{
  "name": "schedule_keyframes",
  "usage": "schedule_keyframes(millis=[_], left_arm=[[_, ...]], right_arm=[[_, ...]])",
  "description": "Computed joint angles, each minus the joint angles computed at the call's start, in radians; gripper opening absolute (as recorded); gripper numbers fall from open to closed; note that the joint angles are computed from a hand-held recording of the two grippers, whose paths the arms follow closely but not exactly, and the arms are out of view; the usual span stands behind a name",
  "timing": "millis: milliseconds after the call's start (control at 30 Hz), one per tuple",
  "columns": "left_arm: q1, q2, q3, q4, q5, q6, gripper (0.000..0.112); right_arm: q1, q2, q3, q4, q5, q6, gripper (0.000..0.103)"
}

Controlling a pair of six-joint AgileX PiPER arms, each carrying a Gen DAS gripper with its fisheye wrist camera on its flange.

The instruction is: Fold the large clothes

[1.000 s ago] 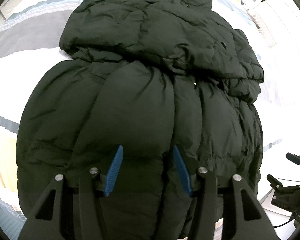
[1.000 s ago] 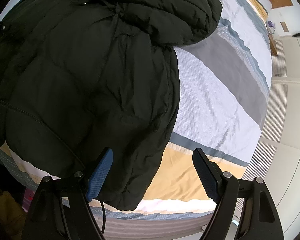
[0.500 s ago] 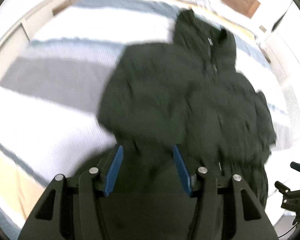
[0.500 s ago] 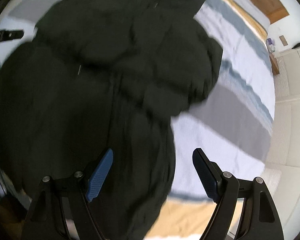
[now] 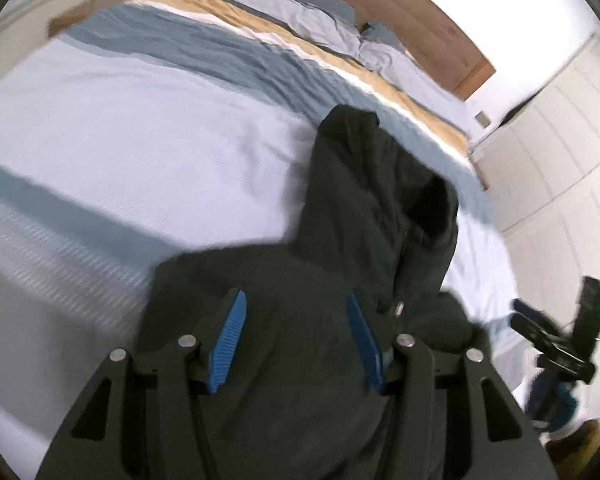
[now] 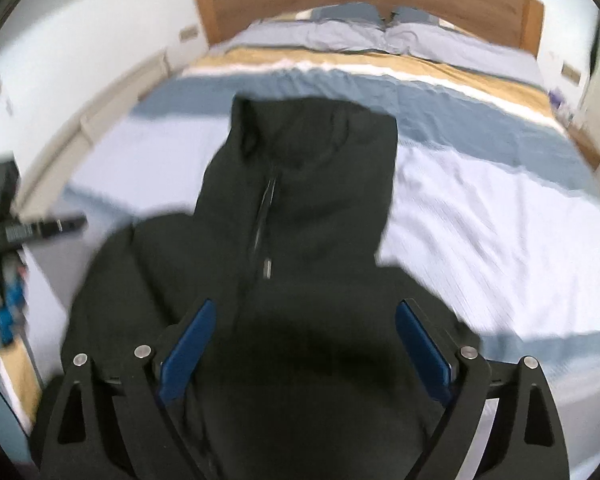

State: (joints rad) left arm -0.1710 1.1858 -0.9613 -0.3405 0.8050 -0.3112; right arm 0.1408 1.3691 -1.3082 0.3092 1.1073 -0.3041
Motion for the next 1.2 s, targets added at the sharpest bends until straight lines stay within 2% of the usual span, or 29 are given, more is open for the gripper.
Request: schedule_keyframes(millis=[133,333,533,667,933,967,1000,1033,1100,1200], left_arm=[[0.063,0.228,-0.109,-0.220,-0.079,0.203,0.052],[0.059,0.457,-0.225,-0.380,-0.167,0.308,0.052],[0.013,0.587,-0.336,-0.319,-0.219,0.219,0.052],[0.013,0.649,-0.371,-0.334,-0.234,0.180,0.052],[-0.029,0.727,-0.419,-0.262,-0.251,0.051,0.051],[-0.046,0.738,-0.440,-0.196,-0.243,-0.008,0.050],[-0.057,0.740,-0.451,-0.146,-0.235,-0.047,0.037],[-0.068,0.745,-0.464,-0.119,-0.226,-0.062,0.019],[-0.094,0.748,-0.492,-0.051,-0.202,-0.094,0.011],[-0.127,0.701,-0.476,0.023,-0.208,-0.112,0.007]], right_arm=[[-0.057,0.227,-0.136,0.156,-0.081,-0.037,0.091],[-0.092,0.438,-0.283,0.306,-0.174,-0.035,0.092],[-0.098,0.580,-0.415,0.336,-0.182,0.000,0.092],[-0.103,0.651,-0.487,0.341,-0.185,0.038,0.092],[-0.047,0.747,-0.601,0.235,-0.203,0.155,0.089],[-0.039,0.748,-0.606,0.218,-0.206,0.162,0.079],[-0.024,0.762,-0.632,0.189,-0.192,0.171,0.060],[-0.002,0.781,-0.672,0.135,-0.163,0.187,0.052],[0.031,0.793,-0.703,0.054,-0.137,0.209,0.021],[0.051,0.746,-0.656,0.015,-0.154,0.180,0.015]])
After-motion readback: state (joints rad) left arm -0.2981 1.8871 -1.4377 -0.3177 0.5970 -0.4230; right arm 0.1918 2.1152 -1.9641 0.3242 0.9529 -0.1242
